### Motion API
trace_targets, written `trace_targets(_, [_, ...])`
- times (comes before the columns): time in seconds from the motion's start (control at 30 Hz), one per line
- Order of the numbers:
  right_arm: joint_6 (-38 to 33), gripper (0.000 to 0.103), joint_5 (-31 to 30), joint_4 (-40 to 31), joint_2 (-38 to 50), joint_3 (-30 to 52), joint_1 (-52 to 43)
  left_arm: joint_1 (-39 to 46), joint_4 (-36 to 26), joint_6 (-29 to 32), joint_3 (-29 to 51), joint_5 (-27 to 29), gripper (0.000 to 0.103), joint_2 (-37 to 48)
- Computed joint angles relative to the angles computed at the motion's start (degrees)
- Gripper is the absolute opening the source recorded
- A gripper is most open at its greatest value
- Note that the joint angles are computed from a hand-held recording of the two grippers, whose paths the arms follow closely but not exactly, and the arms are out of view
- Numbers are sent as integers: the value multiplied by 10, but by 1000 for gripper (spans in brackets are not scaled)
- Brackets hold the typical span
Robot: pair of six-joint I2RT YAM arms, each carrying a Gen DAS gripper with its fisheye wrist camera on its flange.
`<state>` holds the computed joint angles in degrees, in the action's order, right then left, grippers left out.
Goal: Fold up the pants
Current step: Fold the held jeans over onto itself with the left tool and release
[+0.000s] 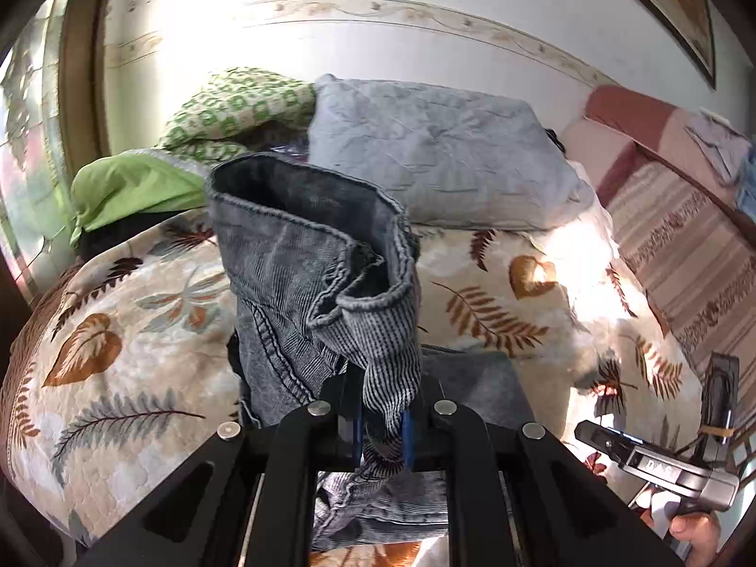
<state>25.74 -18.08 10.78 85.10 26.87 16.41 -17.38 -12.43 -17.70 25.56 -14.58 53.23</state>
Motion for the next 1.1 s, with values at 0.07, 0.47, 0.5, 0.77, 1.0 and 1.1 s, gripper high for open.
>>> trace_targets(0.07, [-8,82,-18,5,5,-6,-27,-65,31,-15,4,-24,10,56])
trace_targets(0.47, [-43,82,-87,23,46,-24,-114,-159,156,-31,39,37,25,354])
trace_targets(0.5, [-44,82,-86,26,47,-25,-111,-144,161,-30,32,69,32,340])
trace_targets(0.77, [-35,82,-84,33,21,-34,-107,7,63,-37,-57,286,60,82])
trace_targets(1.0, [2,82,-191,8,9,25,-28,255,-31,41,-79,280,73,-51])
trace_targets(1.1, [53,82,-248,43,81,67,9,287,24,46,-92,283,73,11])
